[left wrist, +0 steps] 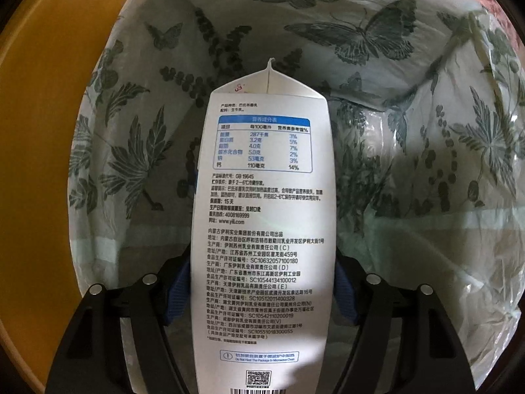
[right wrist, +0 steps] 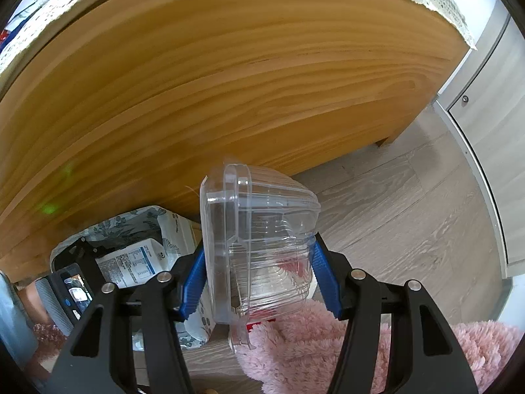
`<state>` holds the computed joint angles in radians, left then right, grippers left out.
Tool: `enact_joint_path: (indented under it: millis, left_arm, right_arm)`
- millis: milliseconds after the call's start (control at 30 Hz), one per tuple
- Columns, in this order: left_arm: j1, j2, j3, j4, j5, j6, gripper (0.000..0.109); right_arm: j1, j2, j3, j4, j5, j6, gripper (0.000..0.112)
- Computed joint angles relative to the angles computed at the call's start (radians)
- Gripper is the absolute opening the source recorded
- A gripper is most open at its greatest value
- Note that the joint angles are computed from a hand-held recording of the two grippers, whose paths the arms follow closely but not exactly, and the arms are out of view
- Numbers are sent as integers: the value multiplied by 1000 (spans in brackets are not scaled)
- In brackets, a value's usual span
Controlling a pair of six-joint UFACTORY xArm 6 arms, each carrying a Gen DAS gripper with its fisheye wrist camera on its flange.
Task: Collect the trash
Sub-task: 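Lower the white milk carton into the trash bag and open the left tool, then move the clear clamshell box with the right tool over the bag opening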
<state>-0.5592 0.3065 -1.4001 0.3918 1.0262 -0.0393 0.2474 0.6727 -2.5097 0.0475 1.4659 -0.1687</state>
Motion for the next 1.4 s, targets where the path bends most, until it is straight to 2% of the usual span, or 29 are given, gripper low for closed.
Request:
enact_joint_path:
  millis: [200,433,700,867,1033,1267,1400]
  left_arm:
    - [13,10,-33,-9,-2,-43,75]
    - [16,-39,-56,8,14,-99,86]
    - [-2,-137,-40,46,36,-190,95]
    - [-7,-201,-22,41,47,-263,95]
    - [-41,-205,-14,56,37,-378,95]
    - [-20,-308,4,-32,89,-493,95]
    - [-24,-345,9,-17,107,-580,95]
  right_arm:
    - [7,-44,77,-8,-39,1,58]
    - [12,-57,102,-17,-46,0,58]
    - [12,-129,218,-1,-112,-17,58]
    - [7,-181,290,25,-153,-50,58]
    - [4,-214,332,47,-171,-74,58]
    - [7,-290,432,74,-244,-118,58]
    - [8,-333,486,104,-281,-142,58]
